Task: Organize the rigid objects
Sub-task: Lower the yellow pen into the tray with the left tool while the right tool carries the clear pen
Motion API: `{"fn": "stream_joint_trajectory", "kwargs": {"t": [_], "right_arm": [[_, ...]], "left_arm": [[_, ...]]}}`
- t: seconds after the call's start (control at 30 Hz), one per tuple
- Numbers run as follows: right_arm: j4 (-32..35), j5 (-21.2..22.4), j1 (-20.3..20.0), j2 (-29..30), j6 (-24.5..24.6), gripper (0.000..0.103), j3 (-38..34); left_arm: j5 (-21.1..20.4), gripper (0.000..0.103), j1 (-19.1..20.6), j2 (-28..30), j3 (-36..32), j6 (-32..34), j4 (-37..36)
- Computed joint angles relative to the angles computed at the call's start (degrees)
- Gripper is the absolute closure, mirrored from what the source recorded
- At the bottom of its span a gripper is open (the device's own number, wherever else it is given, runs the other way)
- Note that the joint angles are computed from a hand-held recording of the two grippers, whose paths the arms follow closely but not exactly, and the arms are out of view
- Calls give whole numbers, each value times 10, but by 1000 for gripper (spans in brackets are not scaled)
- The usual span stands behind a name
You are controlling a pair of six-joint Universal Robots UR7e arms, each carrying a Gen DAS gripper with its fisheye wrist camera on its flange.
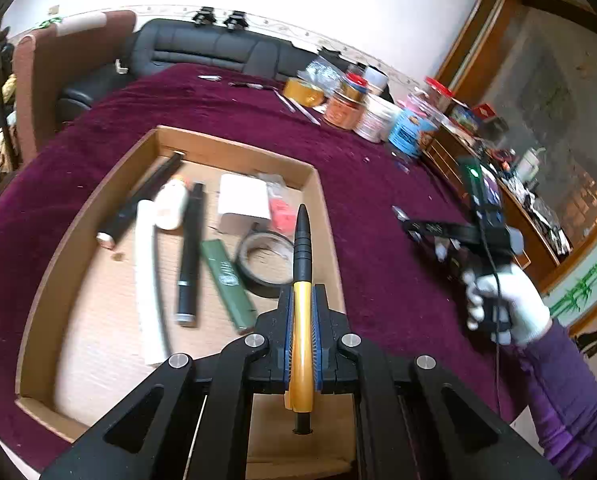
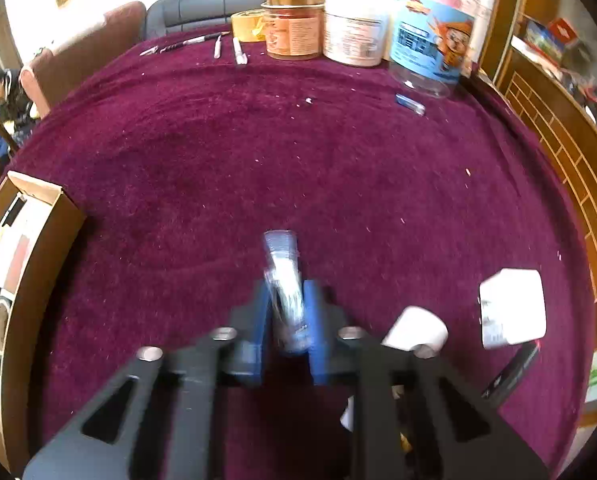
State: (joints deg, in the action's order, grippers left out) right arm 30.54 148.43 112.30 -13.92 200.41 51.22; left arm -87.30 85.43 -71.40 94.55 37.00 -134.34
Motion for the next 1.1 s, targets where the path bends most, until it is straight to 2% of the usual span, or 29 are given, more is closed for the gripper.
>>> {"fn": "stream_joint_trajectory", "kwargs": {"t": [0.17,0.27,0.37,0.5,0.8,0.97,1.1], "right_arm": [[-93,-20,6,-52,6,90,99],[-129,-32,25,-76,19,90,140],[-154,-48,44,-91,17,90,162],[-159,-67,68,-85,8,90,152],[-113,-167,98,-13,-7,90,40],[-39,-210,104,65,-17,89,-87],[24,-244,100,129,-17,89,-190]], "left_arm": [[4,97,12,-1,-11,-5,-14],[18,97,20,-1,-19,-8,-24],[37,97,29,7,-34,-16,-31],[55,97,38,18,-53,-28,-28],[89,97,46,53,-100,-56,-9],[123,97,45,79,-124,-76,7],[134,97,45,80,-121,-76,0]]}}
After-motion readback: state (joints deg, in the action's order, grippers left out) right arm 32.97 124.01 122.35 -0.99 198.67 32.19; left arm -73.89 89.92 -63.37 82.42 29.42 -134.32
